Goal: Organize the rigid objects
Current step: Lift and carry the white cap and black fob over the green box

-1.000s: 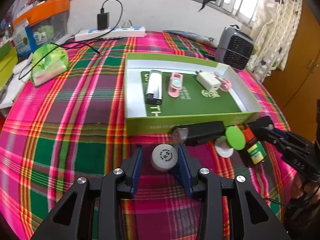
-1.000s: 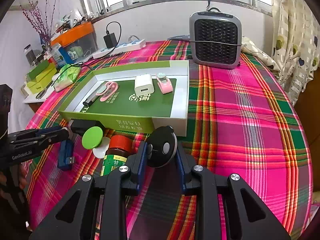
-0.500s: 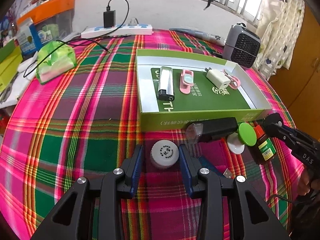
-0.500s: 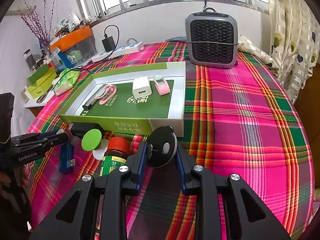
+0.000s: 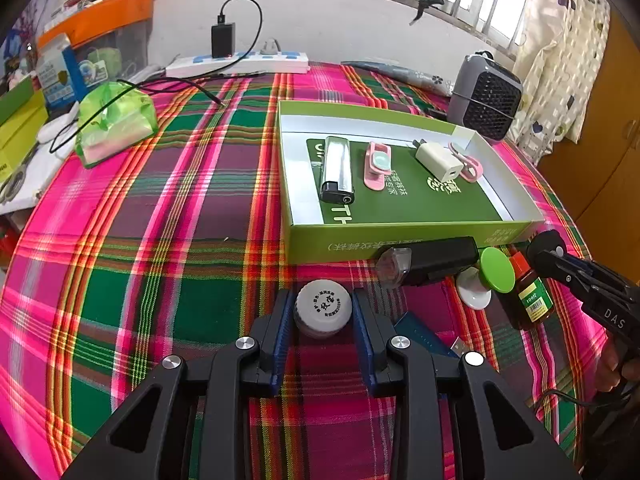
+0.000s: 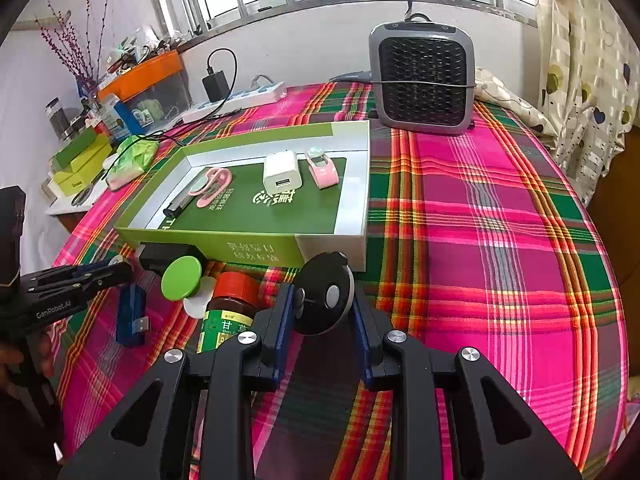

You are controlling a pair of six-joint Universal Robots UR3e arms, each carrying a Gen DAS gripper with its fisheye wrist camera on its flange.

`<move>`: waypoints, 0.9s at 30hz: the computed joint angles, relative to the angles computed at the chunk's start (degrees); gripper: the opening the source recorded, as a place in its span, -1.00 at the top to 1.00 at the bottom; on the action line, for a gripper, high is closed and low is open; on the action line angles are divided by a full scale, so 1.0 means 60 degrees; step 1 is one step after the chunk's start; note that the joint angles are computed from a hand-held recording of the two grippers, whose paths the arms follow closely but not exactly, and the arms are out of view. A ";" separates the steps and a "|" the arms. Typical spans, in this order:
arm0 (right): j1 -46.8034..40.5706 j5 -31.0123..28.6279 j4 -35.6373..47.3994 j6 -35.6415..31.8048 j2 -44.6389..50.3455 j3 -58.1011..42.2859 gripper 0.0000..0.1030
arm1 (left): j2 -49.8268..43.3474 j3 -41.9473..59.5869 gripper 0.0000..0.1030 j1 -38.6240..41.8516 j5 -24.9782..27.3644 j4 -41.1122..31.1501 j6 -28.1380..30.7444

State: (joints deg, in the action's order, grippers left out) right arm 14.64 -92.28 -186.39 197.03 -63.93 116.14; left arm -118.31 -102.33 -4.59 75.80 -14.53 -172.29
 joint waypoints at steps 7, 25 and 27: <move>-0.0005 0.0017 0.0018 -0.0014 -0.0007 -0.0013 0.45 | 0.0006 -0.0030 0.46 -0.0001 -0.0008 0.0023 -0.0012; 0.0023 -0.0031 -0.0053 -0.0061 -0.0211 0.0089 0.45 | 0.0506 -0.0323 0.46 0.0098 -0.0154 0.0229 0.0023; -0.0001 -0.0012 -0.0060 -0.0060 -0.0291 0.0127 0.45 | 0.0566 -0.0311 0.46 0.0096 -0.0175 0.0188 0.0030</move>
State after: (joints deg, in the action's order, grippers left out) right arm 14.63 -92.35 -186.75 196.67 -65.68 116.90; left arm -114.91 -104.20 -4.01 74.74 -13.40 -172.12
